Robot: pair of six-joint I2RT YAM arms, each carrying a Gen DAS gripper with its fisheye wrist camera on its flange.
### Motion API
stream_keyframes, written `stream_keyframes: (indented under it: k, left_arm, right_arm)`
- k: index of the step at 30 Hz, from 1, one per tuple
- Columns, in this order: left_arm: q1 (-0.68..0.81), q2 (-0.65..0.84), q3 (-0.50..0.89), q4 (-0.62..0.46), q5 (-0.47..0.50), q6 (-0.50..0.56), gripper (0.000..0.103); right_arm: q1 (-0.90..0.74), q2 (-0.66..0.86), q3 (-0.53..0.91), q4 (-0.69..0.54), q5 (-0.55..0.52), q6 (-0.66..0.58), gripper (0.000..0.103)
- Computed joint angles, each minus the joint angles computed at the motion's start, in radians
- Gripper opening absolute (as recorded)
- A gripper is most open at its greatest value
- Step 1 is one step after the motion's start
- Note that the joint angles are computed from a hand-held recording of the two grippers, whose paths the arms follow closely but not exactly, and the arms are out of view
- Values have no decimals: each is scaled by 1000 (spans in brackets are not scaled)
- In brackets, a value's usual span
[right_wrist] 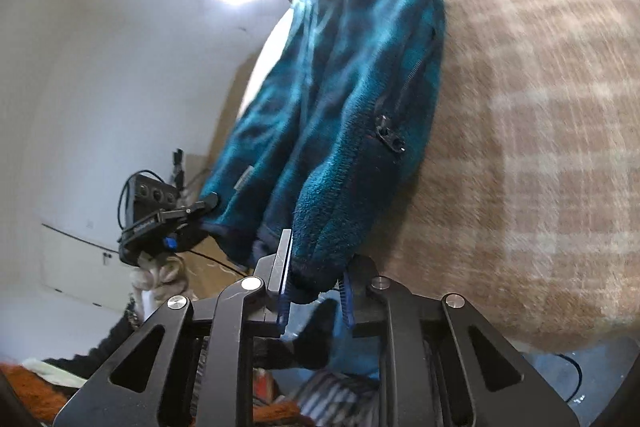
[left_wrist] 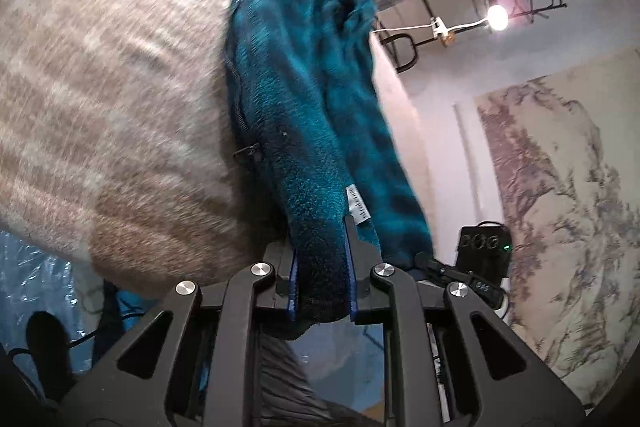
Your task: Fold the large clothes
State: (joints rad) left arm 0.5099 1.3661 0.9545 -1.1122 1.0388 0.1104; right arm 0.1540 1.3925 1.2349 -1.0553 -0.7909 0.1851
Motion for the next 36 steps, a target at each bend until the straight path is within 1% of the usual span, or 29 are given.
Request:
stream_keyframes:
  k: [3, 5, 8, 9, 12, 15, 18, 21, 25, 29, 31, 32, 34, 36]
  left_arm:
    - [-12, 26, 64, 6, 30, -49, 15]
    - [-36, 52, 119, 51, 41, -129, 15]
    - [-64, 94, 194, 121, 47, -220, 15]
    - [-66, 109, 210, 140, 50, -239, 15]
    - [-93, 164, 270, 239, 53, -358, 15]
    - [-124, 235, 331, 341, 29, -466, 15]
    - [-151, 316, 389, 415, 3, -549, 15]
    - [-170, 408, 463, 465, -35, -614, 15]
    - [-192, 518, 560, 506, -78, -662, 15]
    - [-216, 655, 660, 499, -122, -689, 15]
    - [-224, 698, 678, 515, -140, -707, 15]
    - [-228, 720, 683, 527, -153, -717, 15]
    - [-228, 745, 682, 552, -149, -736, 15]
    - [-228, 763, 692, 552, -147, -740, 16]
  right_arm:
    - [13, 20, 37, 41, -19, 52, 18]
    - [21, 35, 68, 68, -28, 85, 17]
    - [21, 78, 138, 108, -33, 125, 17]
    - [25, 100, 171, 119, -26, 136, 17]
    - [39, 160, 251, 150, 3, 169, 17]
    - [30, 253, 366, 156, 21, 190, 17]
    - [30, 364, 497, 148, 50, 215, 17]
    - [42, 487, 655, 112, 101, 222, 17]
    - [49, 643, 852, 53, 145, 222, 17]
    - [46, 782, 1015, -41, 215, 203, 17]
    - [40, 823, 1037, -49, 240, 219, 17]
    - [34, 831, 1030, -41, 240, 231, 17]
    - [27, 857, 1039, -42, 237, 249, 17]
    - [23, 900, 1096, -85, 230, 248, 17]
